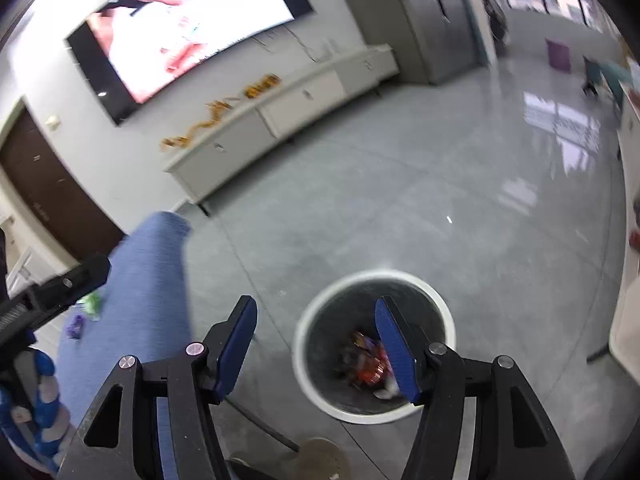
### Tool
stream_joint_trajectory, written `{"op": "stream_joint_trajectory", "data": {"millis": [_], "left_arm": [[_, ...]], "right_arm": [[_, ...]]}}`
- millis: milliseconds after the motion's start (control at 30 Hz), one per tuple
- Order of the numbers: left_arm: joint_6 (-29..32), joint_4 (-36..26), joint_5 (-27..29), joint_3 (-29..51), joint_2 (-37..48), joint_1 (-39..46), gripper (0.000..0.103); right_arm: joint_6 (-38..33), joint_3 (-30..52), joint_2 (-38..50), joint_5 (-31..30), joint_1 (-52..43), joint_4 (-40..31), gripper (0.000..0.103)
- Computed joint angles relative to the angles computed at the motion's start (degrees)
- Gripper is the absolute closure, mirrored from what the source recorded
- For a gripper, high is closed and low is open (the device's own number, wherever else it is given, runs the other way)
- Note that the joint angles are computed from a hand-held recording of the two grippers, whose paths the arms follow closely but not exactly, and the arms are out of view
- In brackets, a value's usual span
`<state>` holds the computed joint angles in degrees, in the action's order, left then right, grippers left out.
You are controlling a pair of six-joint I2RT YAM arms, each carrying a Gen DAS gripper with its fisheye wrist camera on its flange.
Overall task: Collect trash
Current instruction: 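Move both open tools back over the purple wrapper and green paper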
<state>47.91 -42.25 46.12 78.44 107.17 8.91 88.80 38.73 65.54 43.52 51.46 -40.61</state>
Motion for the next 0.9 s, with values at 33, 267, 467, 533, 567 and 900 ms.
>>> {"op": "stream_joint_trajectory", "data": {"millis": [33,267,467,533,567,900], "left_arm": [[1.05,-0.94,0.87,1.64,0.11,3.13,0.049],[2.92,-2.44,5.53,10.72,3.20,18.77,0.038],[1.16,-2.34,9.96,19.39,8.02,28.62,0.037],[0.93,-4.22,11.23,24.42,10.99,30.96,0.037],[0.96,-4.78,11.76,25.52,11.53,31.86,0.037],[5.34,-11.56,17.34,33.55,15.99,39.52,0.036]], "right_arm": [[0.01,2.28,1.22,1.04,1.04,-1.29,0.039],[-5.98,19.78,11.63,6.49,6.44,-5.15,0.034],[-12.58,31.55,20.81,6.15,7.66,-3.85,0.030],[-14.35,36.00,24.10,6.30,8.04,-4.52,0.029],[-14.83,37.67,25.29,6.53,8.40,-4.87,0.029],[-16.50,51.06,35.38,8.42,11.40,-9.85,0.022]]}}
